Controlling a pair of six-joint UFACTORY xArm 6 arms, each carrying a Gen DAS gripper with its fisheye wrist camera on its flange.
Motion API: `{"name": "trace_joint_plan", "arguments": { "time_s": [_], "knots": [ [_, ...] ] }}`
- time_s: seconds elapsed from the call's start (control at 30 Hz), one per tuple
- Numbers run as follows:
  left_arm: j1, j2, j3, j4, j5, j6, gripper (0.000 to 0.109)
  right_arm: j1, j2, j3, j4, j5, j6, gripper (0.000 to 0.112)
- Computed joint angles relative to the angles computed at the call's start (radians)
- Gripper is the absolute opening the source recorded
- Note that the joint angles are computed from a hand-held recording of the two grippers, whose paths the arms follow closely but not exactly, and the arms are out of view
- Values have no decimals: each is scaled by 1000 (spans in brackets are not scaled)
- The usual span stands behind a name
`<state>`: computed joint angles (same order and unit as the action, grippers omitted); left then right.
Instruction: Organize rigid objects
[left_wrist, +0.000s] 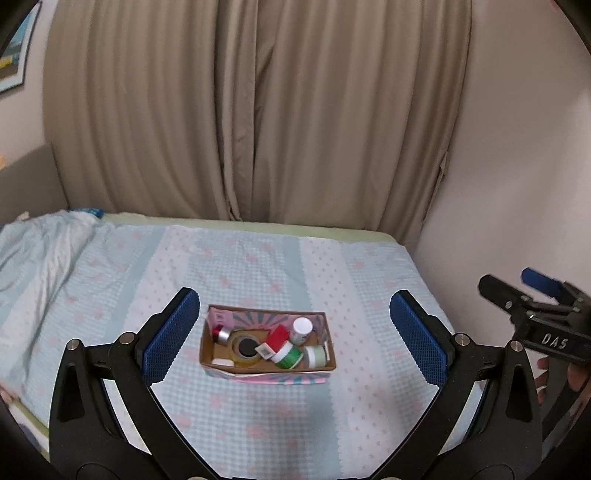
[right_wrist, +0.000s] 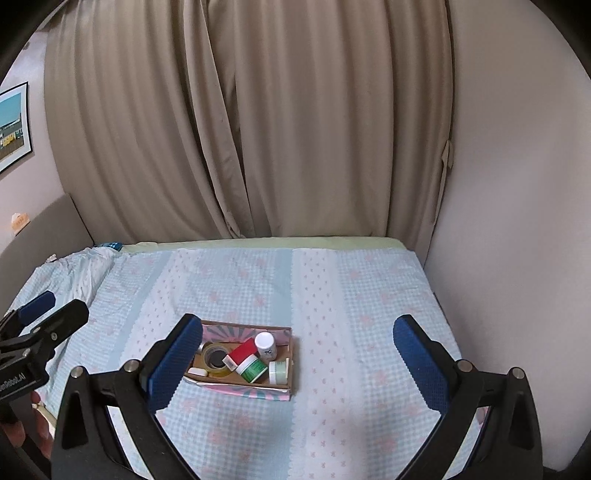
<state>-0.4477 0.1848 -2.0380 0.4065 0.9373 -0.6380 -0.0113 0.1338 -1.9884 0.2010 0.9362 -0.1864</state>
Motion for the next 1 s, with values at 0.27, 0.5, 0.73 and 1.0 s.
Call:
{"name": "trace_joint_plan", "arguments": {
  "time_s": [0.27,0.5,0.73,1.0],
  "knots": [
    [-25,34,-50,58,47,-24,103,-20,-2,10,13,-29,-22,103],
    [-34,64,-93,76,62,-10,103,-29,5,8,24,-33,-22,103],
    [-35,90,-128,77,74,12,103,-34,21,-20,27,-17,-18,103],
    [-31,78,-102,78,56,15,103,-32,28,-32,14,-10,-4,103]
  ]
}}
